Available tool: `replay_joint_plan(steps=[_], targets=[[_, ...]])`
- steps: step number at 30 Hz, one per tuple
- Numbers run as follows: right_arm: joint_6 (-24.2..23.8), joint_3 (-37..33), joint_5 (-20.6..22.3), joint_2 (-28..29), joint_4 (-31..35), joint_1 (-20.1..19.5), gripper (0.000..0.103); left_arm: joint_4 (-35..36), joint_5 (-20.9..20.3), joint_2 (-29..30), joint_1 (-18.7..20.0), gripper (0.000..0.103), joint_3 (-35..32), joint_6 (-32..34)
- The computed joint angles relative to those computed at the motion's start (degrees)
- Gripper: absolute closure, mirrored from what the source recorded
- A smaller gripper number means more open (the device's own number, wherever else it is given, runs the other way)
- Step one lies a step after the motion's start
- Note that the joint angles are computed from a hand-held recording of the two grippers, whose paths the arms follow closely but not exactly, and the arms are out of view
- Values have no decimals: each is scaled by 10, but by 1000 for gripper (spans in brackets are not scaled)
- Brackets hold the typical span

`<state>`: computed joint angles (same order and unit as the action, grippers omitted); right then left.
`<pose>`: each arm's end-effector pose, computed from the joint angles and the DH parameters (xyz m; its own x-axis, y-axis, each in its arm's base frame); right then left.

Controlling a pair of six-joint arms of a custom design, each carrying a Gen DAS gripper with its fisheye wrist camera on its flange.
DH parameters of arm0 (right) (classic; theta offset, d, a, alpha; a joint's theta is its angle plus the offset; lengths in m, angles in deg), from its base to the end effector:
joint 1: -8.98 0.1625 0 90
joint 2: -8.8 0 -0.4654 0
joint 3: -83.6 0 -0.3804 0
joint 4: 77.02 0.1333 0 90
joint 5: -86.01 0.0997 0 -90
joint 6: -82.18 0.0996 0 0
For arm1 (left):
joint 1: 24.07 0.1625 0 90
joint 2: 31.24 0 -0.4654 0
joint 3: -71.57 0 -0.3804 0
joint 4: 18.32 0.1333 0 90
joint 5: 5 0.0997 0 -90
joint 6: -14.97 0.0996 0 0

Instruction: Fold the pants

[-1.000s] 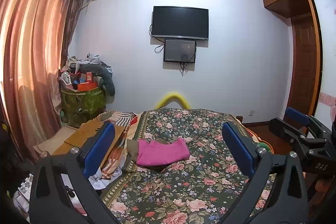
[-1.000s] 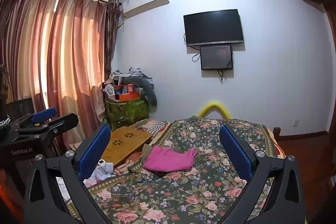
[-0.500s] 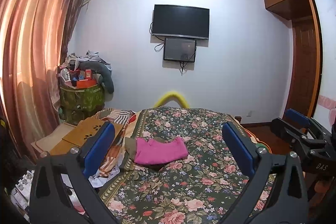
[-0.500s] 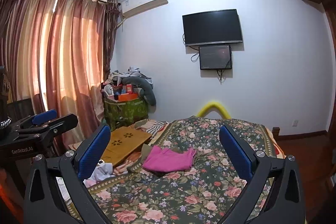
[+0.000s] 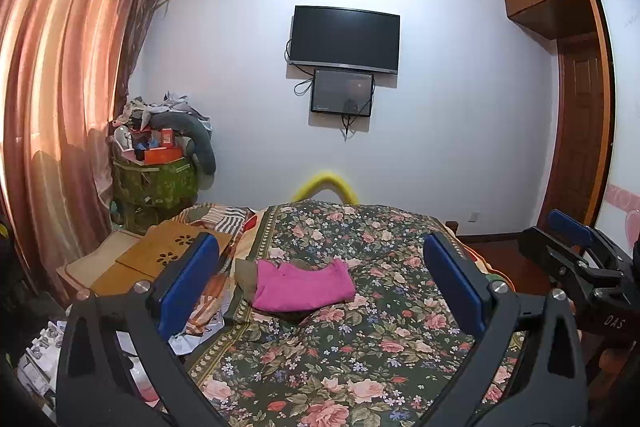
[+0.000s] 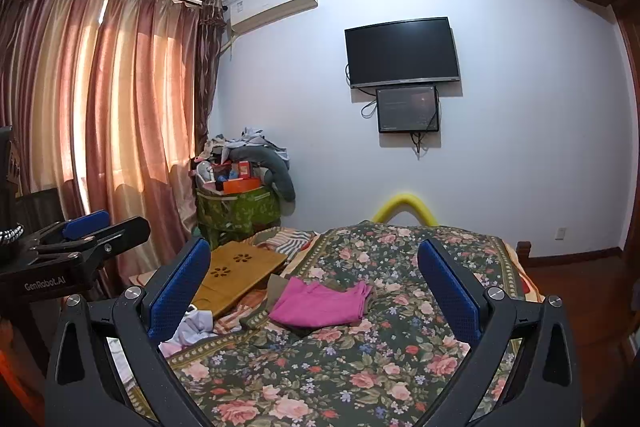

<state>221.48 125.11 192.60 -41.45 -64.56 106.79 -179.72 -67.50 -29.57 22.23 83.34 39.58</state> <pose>0.2075 -0.7410 0.4724 -0.7434 0.0734 0.6648 -0.6511 0.1479 -0.7445 -0.5357 -0.8201 0.0982 -0.6763 0.4596 -0.5757 0.7129 0.2113 -0.6687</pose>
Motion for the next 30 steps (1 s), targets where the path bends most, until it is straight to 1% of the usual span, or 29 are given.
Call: replay_joint_plan(steps=[16, 21, 26, 30], targets=[[2, 3, 4, -2, -3, 1, 0, 2, -2, -2, -2, 0, 4, -1], [0, 6, 5, -4, -7, 0, 0, 14, -7, 0, -2, 0, -3, -9], [0, 8, 5, -6, -9, -1, 0, 22, -15, -7, -1, 0, 7, -18], [0, 6, 6, -4, -6, -1, 0, 26, -13, -4, -1, 0, 2, -13]])
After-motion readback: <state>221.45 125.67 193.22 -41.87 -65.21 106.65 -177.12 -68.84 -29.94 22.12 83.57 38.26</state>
